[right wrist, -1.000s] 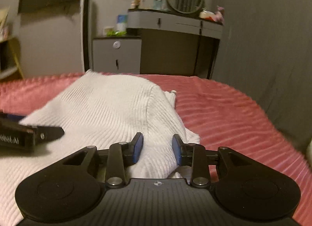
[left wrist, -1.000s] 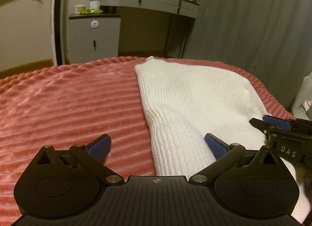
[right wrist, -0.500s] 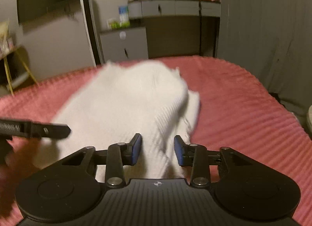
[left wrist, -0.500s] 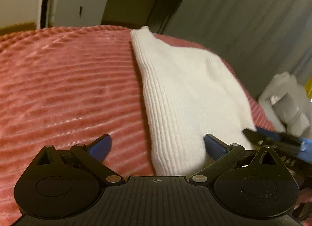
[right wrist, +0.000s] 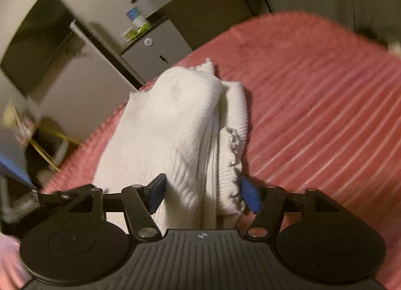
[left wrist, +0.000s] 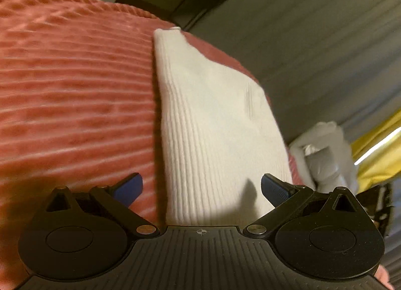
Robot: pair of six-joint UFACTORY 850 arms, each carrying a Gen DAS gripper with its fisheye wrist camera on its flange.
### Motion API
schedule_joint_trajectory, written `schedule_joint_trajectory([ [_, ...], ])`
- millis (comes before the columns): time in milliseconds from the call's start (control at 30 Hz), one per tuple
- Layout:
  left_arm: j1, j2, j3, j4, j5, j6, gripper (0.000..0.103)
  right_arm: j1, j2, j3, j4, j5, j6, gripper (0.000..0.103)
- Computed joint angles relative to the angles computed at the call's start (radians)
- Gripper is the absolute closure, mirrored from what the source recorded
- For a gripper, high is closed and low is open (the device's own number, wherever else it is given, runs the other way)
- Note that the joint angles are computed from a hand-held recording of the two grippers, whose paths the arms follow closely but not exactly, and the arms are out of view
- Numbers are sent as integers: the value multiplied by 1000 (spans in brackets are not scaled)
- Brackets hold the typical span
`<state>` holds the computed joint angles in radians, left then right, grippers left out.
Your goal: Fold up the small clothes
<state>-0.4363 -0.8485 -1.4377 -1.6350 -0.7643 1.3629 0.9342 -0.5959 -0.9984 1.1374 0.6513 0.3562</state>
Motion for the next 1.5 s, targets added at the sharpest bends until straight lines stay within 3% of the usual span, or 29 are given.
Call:
schedule_joint_trajectory([
  [33,-5,-6,-10,-9,3,0,0,-9,-2,15,-69,14,99,34],
  [100,-9,-28,-42,-1,-34,6,12,-21,-8,38,-179,55,250,34],
  [133,-18,-40,-69,43,-29,-32,20,-25,-14,41,-209,69,279,34],
  [200,-37,-60,-109,107,13,-93,25,-37,-27,34,-247,75,314,35],
  [333,-42,-41,-99,119,36,-148,56,-49,-55,0,-238,82,317,55],
  [367,-36,-25,-85,117,29,-142,58,-43,-55,-10,-212,80,284,57],
  [567,24,128,83,130,-8,-28,57,19,-36,-42,-215,120,227,60],
  [600,32,153,117,129,10,1,54,32,-38,-48,-227,123,227,59],
  [667,30,225,214,144,131,28,45,65,-58,-76,-200,109,239,52],
  [733,37,306,326,77,220,133,42,104,-71,-118,-25,63,113,46],
  [833,64,421,504,-149,185,392,20,199,-92,-165,217,166,-61,46],
  [900,74,475,594,-257,167,506,20,247,-100,-168,204,221,32,46],
  [967,98,476,616,-217,122,464,20,270,-110,-181,190,213,77,46],
  [1033,97,479,620,-181,156,396,20,274,-117,-195,211,192,77,48],
  [1100,70,469,609,-177,217,386,20,260,-133,-221,184,149,103,51],
  [1167,53,472,611,-208,250,426,20,247,-155,-262,258,108,18,56],
  [1267,34,487,612,-204,292,410,25,229,-183,-307,324,88,-45,79],
  [1300,37,492,617,-214,298,407,25,229,-189,-325,356,99,-95,91],
  [1333,39,494,619,-230,298,412,25,249,-189,-325,386,132,-136,94],
  [1433,41,486,612,-267,371,422,25,267,-186,-354,488,214,-302,94],
  [1500,47,475,602,-229,390,361,34,274,-201,-395,622,253,-482,95],
])
